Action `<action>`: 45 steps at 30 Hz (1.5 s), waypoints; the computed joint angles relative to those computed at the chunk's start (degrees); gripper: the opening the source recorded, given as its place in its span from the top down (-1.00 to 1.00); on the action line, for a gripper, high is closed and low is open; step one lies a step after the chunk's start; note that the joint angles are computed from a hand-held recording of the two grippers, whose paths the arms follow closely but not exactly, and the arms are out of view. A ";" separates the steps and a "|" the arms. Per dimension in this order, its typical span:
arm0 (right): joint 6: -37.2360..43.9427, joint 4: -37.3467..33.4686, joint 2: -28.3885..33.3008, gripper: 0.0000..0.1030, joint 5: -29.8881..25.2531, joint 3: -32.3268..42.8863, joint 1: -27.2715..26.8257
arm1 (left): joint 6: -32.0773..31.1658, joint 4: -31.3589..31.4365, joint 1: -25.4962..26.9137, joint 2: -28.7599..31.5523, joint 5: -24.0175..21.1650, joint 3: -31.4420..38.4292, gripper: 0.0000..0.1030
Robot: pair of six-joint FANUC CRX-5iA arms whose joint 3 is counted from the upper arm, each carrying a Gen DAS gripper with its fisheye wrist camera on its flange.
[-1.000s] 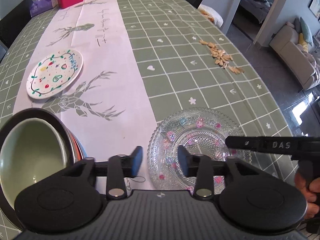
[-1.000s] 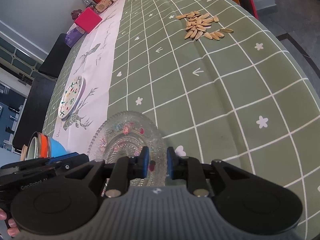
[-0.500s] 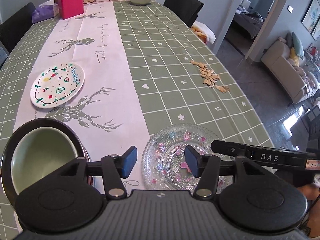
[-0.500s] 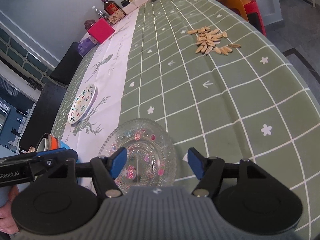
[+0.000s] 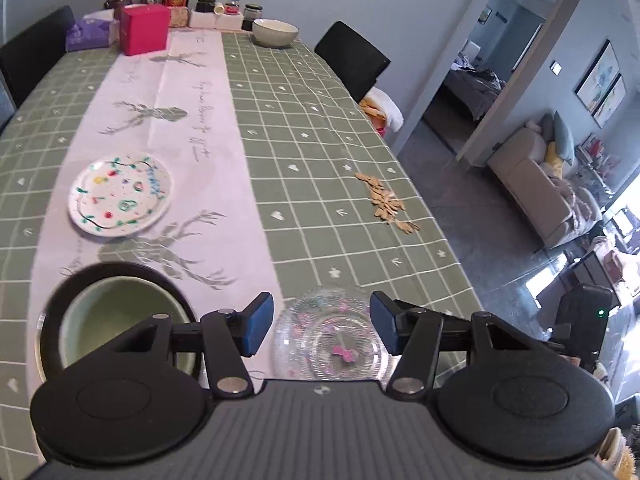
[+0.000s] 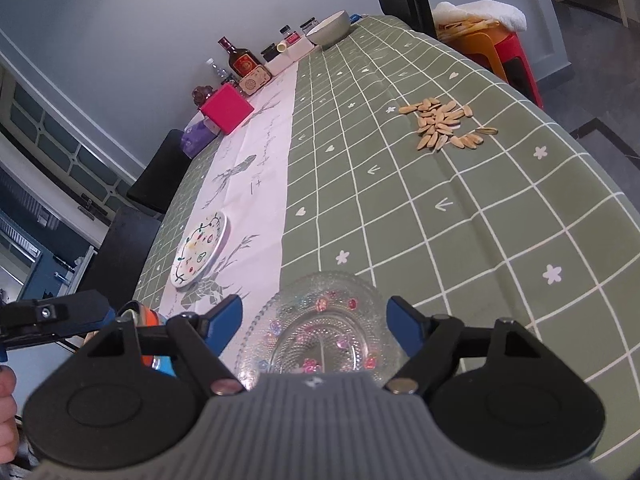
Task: Organize plates and bowls
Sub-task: 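Move both grippers toward the white Fruity plate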
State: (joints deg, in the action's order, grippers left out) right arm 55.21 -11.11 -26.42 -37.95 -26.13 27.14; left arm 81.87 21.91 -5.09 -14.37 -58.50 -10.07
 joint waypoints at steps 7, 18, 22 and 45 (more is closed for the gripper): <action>5.60 -4.83 -0.40 -0.52 1.97 2.73 -1.38 | 0.40 -5.92 3.81 -2.63 0.47 1.45 -0.28; 18.09 -19.89 9.37 -0.52 -7.14 21.71 -5.45 | 5.18 -10.03 12.93 -2.86 4.94 4.22 -0.33; 17.96 -20.44 14.87 -0.54 -8.29 28.93 -4.35 | 9.11 -13.33 14.68 -0.55 7.68 5.99 -0.34; 18.06 -28.12 45.52 -0.52 -16.33 50.22 -5.26 | 10.98 -10.68 17.91 15.68 9.06 6.94 -0.28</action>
State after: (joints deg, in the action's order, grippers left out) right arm 73.27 -39.23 19.09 -54.29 24.09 21.89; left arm 92.86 11.23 12.82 1.31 -49.45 -3.13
